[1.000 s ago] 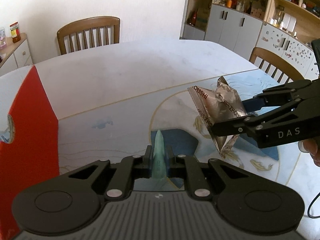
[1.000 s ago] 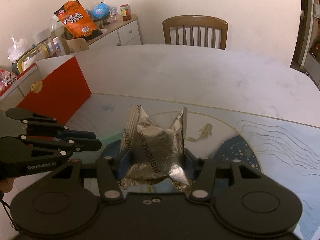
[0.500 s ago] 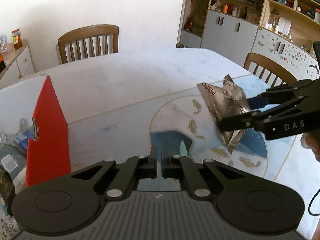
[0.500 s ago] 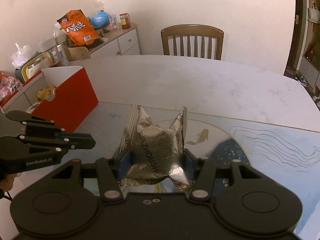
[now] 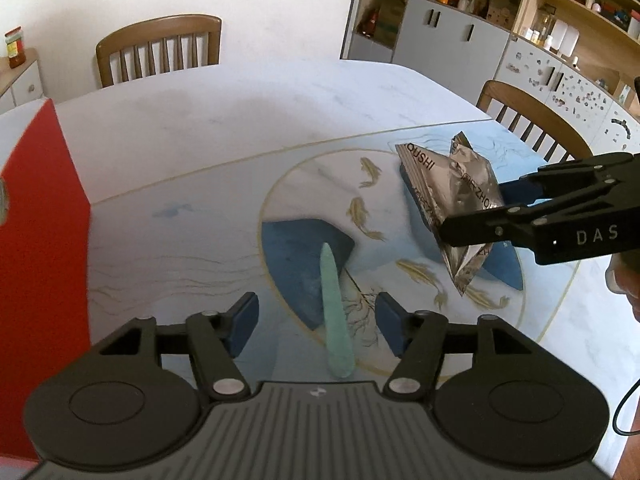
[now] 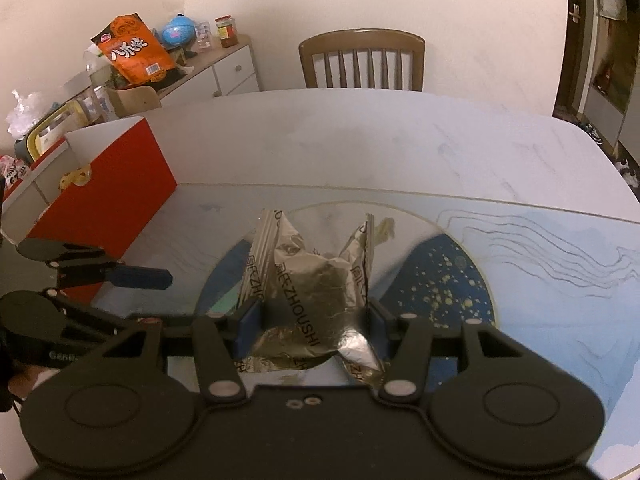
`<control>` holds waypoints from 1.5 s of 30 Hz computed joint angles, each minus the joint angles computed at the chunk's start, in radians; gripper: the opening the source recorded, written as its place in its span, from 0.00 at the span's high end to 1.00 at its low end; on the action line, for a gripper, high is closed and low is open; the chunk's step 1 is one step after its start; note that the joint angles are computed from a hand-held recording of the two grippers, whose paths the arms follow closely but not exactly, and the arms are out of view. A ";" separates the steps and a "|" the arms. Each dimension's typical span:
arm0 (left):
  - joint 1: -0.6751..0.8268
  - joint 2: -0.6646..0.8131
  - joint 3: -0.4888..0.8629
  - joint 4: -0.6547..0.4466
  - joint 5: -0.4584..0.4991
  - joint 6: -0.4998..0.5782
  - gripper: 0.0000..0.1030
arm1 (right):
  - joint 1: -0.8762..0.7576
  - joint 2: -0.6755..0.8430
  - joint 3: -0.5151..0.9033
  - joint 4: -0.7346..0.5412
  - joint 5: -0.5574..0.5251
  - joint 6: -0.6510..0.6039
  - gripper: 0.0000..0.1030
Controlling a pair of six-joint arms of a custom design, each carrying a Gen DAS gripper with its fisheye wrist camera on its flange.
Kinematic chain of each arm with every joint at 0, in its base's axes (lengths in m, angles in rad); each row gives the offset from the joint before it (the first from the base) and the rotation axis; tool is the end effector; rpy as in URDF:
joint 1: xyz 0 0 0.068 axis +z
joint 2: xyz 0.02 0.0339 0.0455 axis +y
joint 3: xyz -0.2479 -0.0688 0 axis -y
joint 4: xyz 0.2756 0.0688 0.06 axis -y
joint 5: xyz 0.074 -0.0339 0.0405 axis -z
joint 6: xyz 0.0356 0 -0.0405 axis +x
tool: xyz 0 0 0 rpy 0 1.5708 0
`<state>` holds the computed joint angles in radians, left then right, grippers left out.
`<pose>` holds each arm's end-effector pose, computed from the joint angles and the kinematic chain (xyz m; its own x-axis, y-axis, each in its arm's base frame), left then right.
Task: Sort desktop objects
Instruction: 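Lift the silver bag with the right gripper while the left lifts the green stick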
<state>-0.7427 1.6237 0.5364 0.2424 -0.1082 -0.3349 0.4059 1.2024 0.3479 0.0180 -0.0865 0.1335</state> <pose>0.2140 -0.1912 0.0631 -0.7240 0.2211 -0.6535 0.4040 0.9037 -0.1419 0.2104 0.0938 0.0950 -0.7354 -0.1717 -0.6556 -0.3518 0.9235 0.1527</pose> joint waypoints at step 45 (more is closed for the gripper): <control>-0.077 -0.299 -0.065 -0.170 -0.157 -0.024 0.90 | 0.043 -0.200 -0.007 -0.161 0.012 -0.002 0.47</control>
<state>-0.8198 1.3242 0.4712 0.0721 -0.2654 -0.3591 0.4492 1.0020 0.3410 -0.1429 -0.0740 0.1315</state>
